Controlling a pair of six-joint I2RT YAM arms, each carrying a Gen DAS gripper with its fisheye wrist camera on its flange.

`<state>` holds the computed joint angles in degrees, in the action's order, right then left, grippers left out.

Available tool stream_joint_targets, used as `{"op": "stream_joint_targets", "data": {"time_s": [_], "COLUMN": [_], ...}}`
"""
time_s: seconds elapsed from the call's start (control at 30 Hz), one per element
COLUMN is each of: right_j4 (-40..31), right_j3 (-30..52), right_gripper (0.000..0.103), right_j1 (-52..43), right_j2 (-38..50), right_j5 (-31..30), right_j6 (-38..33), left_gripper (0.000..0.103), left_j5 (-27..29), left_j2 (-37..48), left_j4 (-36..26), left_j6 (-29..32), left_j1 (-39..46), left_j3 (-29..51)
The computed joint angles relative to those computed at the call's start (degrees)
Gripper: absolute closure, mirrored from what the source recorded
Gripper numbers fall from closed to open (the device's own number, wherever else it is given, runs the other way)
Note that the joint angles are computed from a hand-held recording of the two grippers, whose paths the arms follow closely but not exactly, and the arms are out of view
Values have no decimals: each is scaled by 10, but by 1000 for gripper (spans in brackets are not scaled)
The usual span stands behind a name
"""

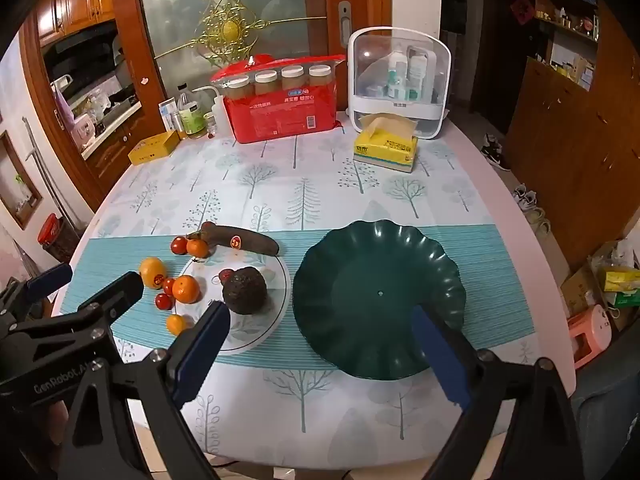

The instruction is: Organize fruits

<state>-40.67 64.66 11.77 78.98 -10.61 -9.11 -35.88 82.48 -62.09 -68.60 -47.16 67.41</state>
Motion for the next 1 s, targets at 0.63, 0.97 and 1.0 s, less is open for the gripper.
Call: {"op": "stream_joint_targets", "data": {"time_s": [0.63,0.97,1.0], "right_j4": [7,10,10], "right_j3": [1,-3,-3], "right_gripper": [11,18,18], "right_j1": [0,3,2], "right_j2": [3,-5,-5], "right_j5": [12,14,12], "right_j6": [-12,-21,-23], "left_gripper": [1,1,1], "left_j5": [10,-2,-2], "left_j2": [-2,0,1], "left_j4": [7,-11,-15], "left_j6": [-8,-27,-29], "left_j1": [-2,-13,-14], "left_j3": [-5,4,7]}}
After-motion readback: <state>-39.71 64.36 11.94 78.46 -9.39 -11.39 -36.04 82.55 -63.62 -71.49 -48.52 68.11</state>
